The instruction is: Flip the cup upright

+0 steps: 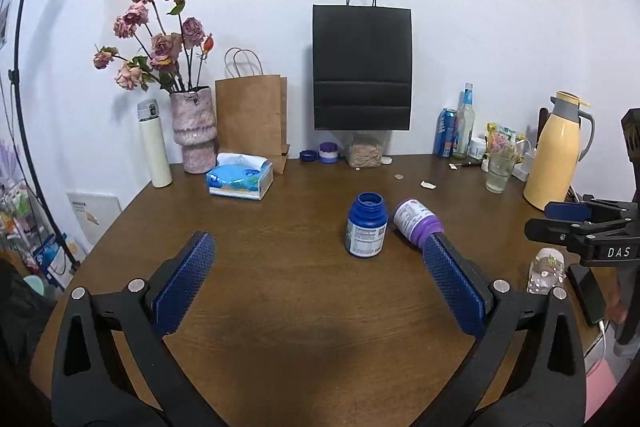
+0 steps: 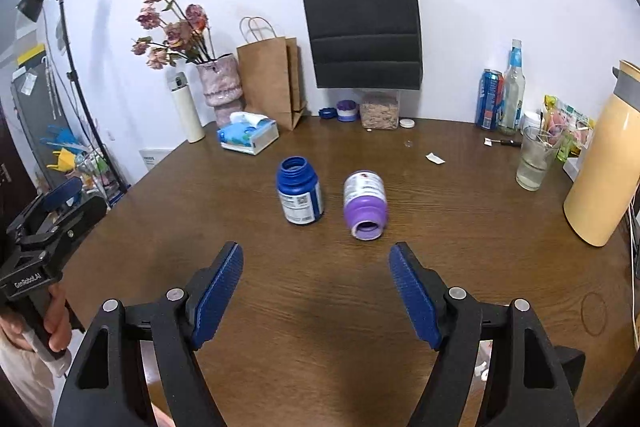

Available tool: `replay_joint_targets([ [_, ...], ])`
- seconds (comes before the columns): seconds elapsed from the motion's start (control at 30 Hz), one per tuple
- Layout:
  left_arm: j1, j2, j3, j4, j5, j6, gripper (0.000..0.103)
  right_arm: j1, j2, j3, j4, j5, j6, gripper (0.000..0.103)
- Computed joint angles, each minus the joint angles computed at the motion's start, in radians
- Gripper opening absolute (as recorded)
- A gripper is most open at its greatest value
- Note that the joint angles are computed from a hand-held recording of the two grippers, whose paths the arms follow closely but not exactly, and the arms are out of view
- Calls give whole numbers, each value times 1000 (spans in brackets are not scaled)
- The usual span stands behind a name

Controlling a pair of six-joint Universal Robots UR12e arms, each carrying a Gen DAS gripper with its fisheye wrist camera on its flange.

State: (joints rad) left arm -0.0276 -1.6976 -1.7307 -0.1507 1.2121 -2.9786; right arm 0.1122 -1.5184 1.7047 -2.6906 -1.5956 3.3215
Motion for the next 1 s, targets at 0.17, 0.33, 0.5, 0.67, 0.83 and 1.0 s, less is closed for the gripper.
replay_joint_targets([
  [0.17, 27, 60, -101, 113, -9, -34, 103, 61, -36, 84, -149, -72, -10, 80],
  [0.33, 96, 170, -280, 224, -76, -12, 103, 144, -79, 201, -276, -156, -25, 80],
  [0.5, 163, 251, -422, 273, -118, -30, 103, 223, -113, 319, -375, -248, -18, 80],
  [0.67, 226, 309, -548, 344, -166, -73, 103, 314, -138, 422, -504, -379, 141, 80],
  [0.83, 262, 326, -603, 526, -225, -63, 103, 378, -131, 461, -605, -471, 62, 80],
  [1.0, 259, 322, -590, 501, -249, -47, 103, 383, -121, 459, -663, -464, 33, 80],
])
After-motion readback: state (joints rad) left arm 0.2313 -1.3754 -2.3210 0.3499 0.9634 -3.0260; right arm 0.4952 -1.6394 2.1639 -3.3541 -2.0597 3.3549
